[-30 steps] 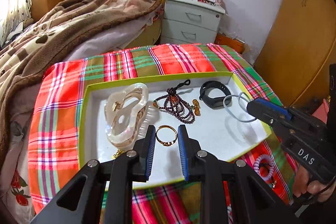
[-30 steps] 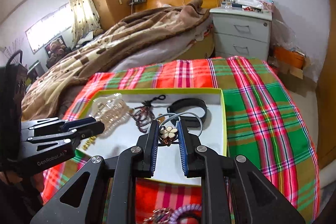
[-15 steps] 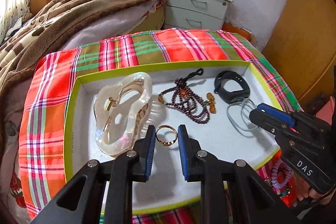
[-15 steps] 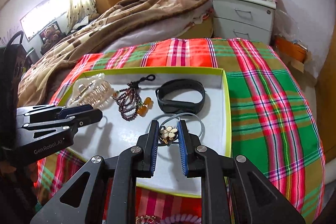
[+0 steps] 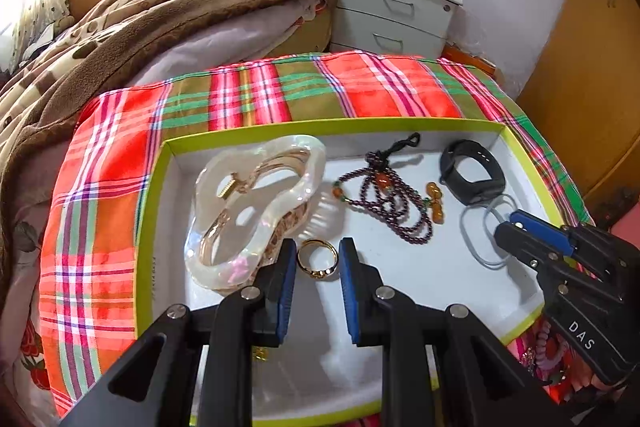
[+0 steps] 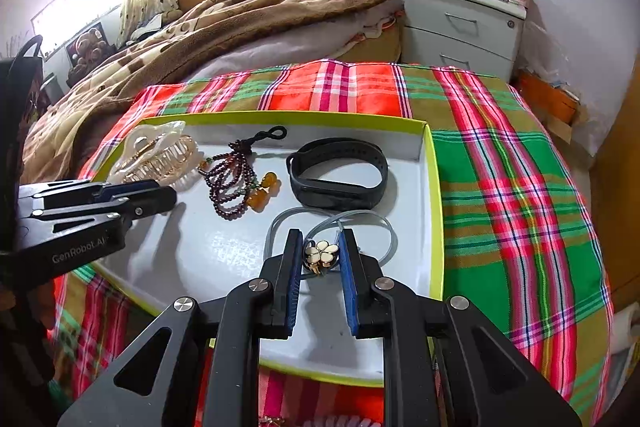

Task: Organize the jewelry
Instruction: 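Carry the hair tie and gold ring into the box lid and open both tools, then move both tools back toward the coiled hair ties on the bed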

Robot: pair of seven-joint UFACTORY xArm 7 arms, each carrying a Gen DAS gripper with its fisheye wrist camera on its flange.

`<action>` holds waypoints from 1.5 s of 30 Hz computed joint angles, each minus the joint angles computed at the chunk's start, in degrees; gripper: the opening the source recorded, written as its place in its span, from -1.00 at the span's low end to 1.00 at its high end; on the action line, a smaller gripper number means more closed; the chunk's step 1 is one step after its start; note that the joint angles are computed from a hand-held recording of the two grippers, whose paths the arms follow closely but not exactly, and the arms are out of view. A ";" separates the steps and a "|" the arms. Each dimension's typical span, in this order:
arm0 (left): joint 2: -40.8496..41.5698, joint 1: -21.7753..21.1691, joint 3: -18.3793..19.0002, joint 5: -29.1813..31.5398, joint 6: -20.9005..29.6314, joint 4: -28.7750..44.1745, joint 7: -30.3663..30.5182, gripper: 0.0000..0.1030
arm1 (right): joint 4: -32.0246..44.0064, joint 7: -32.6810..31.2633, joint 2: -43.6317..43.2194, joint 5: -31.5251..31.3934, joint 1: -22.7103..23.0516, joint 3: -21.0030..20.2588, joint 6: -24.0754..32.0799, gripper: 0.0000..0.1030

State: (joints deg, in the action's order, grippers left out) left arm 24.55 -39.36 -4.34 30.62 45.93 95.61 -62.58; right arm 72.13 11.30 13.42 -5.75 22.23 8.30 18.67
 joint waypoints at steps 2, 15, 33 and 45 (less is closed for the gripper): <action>-0.29 0.11 0.12 0.00 -0.22 -0.45 -0.38 -0.56 | 0.01 0.27 0.03 -0.38 0.20 -0.15 -0.02 -0.63; -0.37 0.37 -0.23 -0.38 -0.67 -0.62 -0.46 -0.44 | -0.01 1.37 0.06 -2.10 0.53 -0.64 -0.01 -0.63; -1.34 -0.60 -0.59 0.14 -1.01 -1.11 -0.19 -0.18 | -1.40 3.38 -1.49 -3.52 0.59 -0.81 -1.06 -0.38; -6.76 -1.79 -1.95 4.75 -3.01 -5.66 -4.58 -0.10 | -8.19 4.08 -8.19 -2.27 -0.69 0.10 -6.18 -0.37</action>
